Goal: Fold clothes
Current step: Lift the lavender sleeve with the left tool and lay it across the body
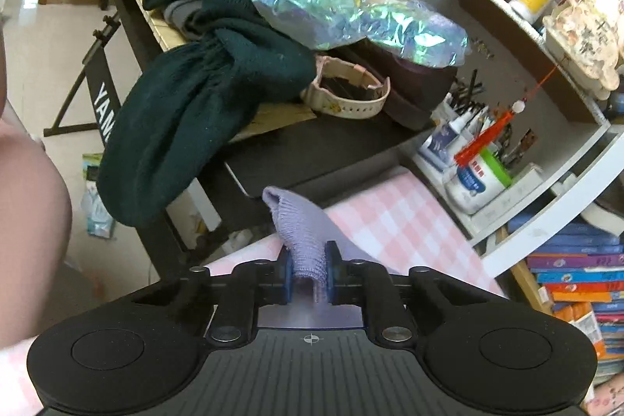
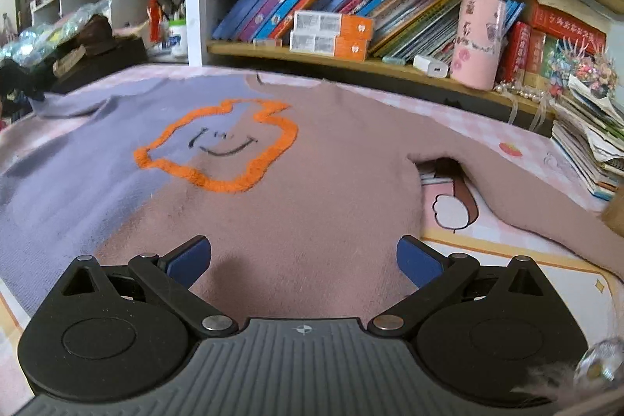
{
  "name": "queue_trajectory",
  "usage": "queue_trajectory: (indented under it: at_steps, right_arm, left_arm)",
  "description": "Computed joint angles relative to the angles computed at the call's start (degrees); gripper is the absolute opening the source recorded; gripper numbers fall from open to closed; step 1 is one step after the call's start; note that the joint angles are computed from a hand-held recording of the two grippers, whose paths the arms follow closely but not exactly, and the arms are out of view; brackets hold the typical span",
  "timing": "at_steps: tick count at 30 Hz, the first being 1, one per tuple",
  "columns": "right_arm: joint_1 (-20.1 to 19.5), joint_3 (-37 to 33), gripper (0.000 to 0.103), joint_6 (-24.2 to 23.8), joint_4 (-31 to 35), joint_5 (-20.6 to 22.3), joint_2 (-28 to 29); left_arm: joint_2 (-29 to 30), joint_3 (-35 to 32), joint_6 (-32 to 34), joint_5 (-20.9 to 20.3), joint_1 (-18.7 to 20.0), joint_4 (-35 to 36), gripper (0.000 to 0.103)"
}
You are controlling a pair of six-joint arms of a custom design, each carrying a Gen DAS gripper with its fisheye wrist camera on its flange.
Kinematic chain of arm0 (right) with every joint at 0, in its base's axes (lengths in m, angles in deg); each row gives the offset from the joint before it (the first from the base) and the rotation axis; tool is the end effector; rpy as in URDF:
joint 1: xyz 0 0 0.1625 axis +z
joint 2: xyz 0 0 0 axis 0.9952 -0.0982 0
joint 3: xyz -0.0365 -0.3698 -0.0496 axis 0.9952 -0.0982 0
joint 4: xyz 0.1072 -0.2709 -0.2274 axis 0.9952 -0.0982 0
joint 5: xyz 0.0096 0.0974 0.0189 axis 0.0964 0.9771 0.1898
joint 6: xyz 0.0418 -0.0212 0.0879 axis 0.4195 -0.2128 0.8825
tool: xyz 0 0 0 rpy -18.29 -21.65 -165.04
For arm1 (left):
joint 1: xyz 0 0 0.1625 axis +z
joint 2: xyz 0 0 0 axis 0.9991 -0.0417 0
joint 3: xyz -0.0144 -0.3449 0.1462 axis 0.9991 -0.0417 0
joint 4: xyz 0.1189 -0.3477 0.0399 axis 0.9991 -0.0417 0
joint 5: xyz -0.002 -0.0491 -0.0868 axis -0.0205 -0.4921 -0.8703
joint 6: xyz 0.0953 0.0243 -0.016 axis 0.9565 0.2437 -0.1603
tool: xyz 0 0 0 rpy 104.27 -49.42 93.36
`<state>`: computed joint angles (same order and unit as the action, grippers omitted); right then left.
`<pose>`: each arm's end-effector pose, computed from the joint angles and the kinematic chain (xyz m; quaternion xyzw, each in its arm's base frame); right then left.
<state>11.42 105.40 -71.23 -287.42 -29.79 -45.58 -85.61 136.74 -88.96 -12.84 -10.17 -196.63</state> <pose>0.1632 -0.3538 0.0347 0.4831 -0.8166 0.2703 0.1635 0.1719 -0.2306 0.3711 -0.3168 0.6501 -0.6502 0.2330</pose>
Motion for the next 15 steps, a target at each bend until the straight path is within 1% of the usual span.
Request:
queue_trajectory:
  at_steps: [3,6,8,10,12,14,15]
  right_arm:
    - [0.8,-0.6,0.103,-0.9,0.7,-1.6,0.6]
    - [0.3,-0.3,0.103,-0.8,1.1,-1.2,0.3]
    - [0.1,-0.4,0.103,-0.5,2.0,-1.0,-0.1]
    - [0.0,-0.4,0.103,-0.2,2.6,-0.9,-0.4]
    - [-0.1,-0.4,0.103,-0.1,3.0,-0.8,-0.5]
    - [-0.2,-0.4,0.103,0.0,3.1,-0.8,-0.6]
    - [-0.2,-0.3,0.103,0.0,3.2,-0.7,-0.7]
  left_arm:
    - [0.8,0.6,5.8,5.2,-5.7,-3.6,0.009]
    - [0.2,0.9,11.3,8.8,-12.4,-5.2,0.009]
    - [-0.1,0.8,14.0,10.2,-17.4,-5.5,0.009]
    - [1.1,0.0,15.7,10.2,-21.4,-5.9,0.009]
    - [4.0,-1.1,16.6,9.0,-24.4,-6.5,0.009]
    - [7.9,-2.7,16.8,6.5,-26.2,-6.4,0.009]
    - [10.3,-3.7,16.8,4.8,-26.4,-6.5,0.009]
